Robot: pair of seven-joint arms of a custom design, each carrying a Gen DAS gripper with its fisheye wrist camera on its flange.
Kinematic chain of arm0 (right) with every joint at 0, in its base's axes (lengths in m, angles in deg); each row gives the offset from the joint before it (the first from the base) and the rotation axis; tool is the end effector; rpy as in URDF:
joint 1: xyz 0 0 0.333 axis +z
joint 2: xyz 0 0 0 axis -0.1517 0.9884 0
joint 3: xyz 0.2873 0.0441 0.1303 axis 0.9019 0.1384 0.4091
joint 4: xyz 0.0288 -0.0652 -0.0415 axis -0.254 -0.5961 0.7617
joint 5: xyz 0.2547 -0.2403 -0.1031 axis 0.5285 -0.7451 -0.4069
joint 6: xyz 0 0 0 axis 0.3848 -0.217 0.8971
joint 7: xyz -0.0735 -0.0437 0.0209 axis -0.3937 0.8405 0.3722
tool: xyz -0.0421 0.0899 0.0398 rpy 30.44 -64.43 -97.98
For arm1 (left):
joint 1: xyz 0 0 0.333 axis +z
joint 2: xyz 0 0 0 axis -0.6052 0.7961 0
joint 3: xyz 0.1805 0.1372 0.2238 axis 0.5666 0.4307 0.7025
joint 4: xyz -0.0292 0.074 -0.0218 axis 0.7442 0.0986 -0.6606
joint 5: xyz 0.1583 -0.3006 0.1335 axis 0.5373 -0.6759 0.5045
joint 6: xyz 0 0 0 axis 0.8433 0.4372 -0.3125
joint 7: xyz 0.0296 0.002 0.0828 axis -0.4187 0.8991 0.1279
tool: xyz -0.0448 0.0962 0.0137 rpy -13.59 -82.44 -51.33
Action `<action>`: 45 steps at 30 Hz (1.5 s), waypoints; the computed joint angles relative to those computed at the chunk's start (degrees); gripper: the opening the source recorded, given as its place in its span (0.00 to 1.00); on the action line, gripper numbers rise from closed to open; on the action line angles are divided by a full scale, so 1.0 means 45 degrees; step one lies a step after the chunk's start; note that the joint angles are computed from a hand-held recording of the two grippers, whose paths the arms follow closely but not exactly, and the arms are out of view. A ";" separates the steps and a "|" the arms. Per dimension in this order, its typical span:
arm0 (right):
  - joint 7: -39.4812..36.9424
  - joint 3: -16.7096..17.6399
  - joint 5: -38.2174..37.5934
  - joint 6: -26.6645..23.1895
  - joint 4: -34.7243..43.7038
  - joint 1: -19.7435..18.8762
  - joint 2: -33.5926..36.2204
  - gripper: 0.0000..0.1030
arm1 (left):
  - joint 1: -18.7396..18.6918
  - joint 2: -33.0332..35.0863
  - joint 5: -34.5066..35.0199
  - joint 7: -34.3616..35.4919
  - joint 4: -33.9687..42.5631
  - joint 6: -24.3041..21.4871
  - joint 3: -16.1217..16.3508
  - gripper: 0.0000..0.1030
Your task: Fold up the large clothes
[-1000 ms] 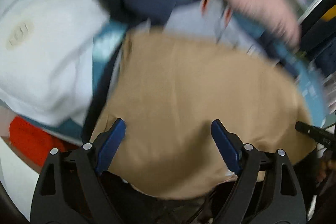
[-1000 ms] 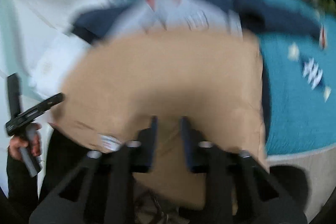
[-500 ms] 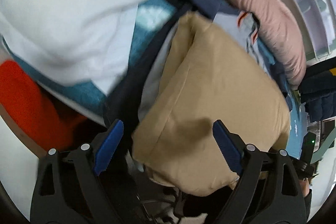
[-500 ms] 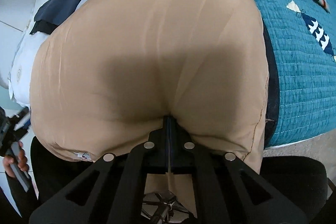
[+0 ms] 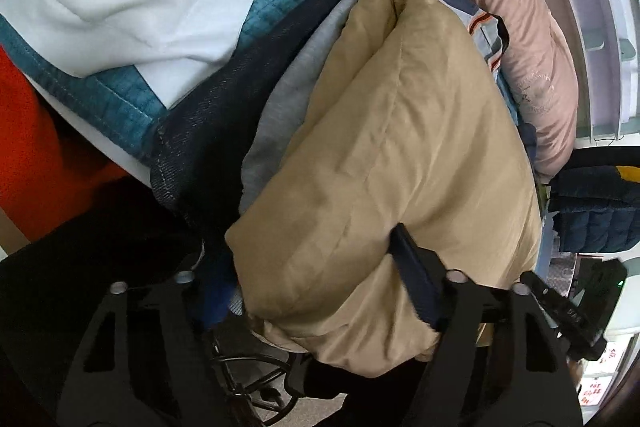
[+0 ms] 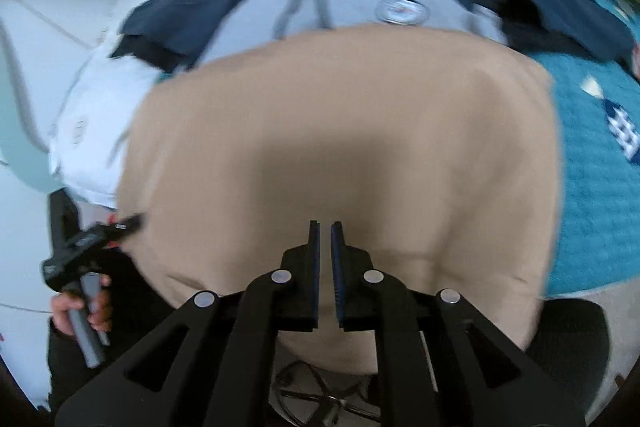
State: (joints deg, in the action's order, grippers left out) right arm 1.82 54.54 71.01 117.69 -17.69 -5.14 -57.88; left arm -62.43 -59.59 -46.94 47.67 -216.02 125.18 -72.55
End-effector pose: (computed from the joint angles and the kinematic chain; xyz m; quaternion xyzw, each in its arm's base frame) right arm 0.5874 0.0505 0.5404 -0.8027 0.5534 0.0867 0.2048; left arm 0.3963 -0.2051 0.4308 0.8886 -0.3638 0.2709 0.0684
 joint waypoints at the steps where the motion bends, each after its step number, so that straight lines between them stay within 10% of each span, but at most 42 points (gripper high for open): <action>1: 0.0018 0.0103 0.0152 -0.0054 0.0091 0.0086 0.0072 0.08 | -0.0014 -0.0025 -0.0010 0.0038 0.0012 -0.0009 0.0007 0.61; 13: 0.1445 0.0678 0.1183 0.2386 0.1294 0.1217 0.1791 0.08 | 0.0466 -0.0624 0.1824 -0.0925 0.0808 -0.0982 -0.0443 0.32; 20: 0.2035 0.0931 0.2274 0.1391 0.2550 0.0486 0.3865 0.00 | 0.0158 -0.0582 0.2241 -0.0262 0.1447 -0.0125 -0.0296 0.23; 32: 0.0072 0.0562 0.2537 0.1362 -0.1898 0.0525 0.0316 0.02 | -0.0318 -0.0055 0.1408 0.0587 0.2159 0.0024 -0.0054 0.22; 35: -0.0460 0.0484 0.2904 0.1545 -0.2465 0.0484 -0.0766 0.09 | 0.0009 -0.0015 0.2075 0.0543 0.2566 -0.0208 -0.0445 0.22; 39: -0.2169 0.0435 0.3731 0.2457 -0.3889 0.0647 -0.3198 0.70 | 0.0158 0.0107 0.2299 0.0644 0.3161 -0.0663 -0.0615 0.22; 45: -0.3646 0.1157 0.3056 0.4143 -0.5380 0.1537 -0.5249 0.74 | 0.0308 0.0401 0.2550 0.0669 0.3975 -0.1183 -0.0930 0.22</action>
